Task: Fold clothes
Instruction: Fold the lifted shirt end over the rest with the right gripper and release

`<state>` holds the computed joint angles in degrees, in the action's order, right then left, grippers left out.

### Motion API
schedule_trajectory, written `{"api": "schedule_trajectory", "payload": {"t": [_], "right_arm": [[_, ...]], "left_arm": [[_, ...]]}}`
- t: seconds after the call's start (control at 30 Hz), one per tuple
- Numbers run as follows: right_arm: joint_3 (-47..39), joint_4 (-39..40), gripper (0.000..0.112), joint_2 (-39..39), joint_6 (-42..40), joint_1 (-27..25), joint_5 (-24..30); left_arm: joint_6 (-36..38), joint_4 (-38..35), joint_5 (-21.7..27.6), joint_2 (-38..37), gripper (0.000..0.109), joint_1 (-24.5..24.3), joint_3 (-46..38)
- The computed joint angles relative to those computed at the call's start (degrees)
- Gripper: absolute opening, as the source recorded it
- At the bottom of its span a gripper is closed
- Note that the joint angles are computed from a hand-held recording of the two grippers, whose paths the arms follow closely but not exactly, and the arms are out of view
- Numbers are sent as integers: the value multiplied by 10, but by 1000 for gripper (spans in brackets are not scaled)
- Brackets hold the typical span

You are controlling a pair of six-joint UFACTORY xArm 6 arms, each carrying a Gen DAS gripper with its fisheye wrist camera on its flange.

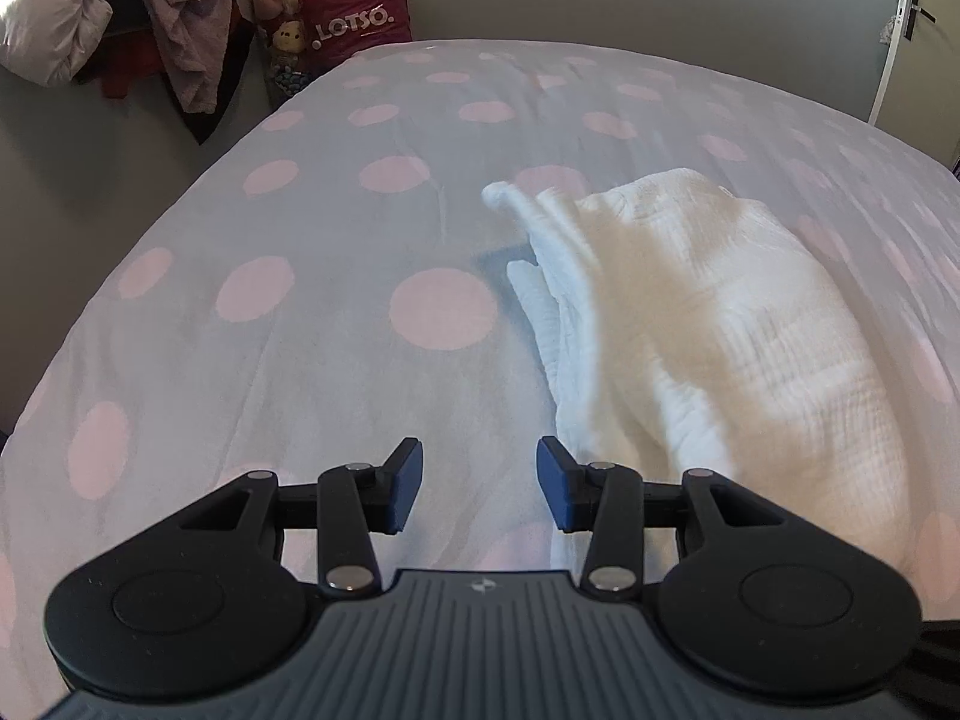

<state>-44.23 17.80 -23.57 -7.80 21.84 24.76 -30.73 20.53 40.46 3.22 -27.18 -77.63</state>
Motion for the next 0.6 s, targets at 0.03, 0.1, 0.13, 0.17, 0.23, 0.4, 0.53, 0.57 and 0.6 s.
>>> {"api": "schedule_trajectory", "payload": {"t": [0.03,0.1,0.13,0.17,0.23,0.4,0.53,0.57,0.6], "right_arm": [[0,-3,16,6,6,3,2],[0,-2,19,14,12,6,5],[0,1,20,16,15,7,8],[0,4,21,18,17,8,11],[2,9,21,16,18,7,16],[25,9,35,-22,20,0,8],[46,-34,36,-57,53,-19,-2],[51,-47,36,-65,63,-25,-5],[53,-63,36,-70,74,-30,-6]], "left_arm": [[6,-5,0,0,40,1,0],[32,-32,-7,-1,40,9,6],[45,-47,-11,-3,40,14,10],[54,-59,-15,-5,40,20,13],[64,-73,-22,-9,40,31,18],[71,-114,-39,-22,40,46,34],[151,-221,-58,-24,46,41,39],[175,-253,-65,-23,48,38,40],[200,-279,-72,-21,49,32,39]]}}
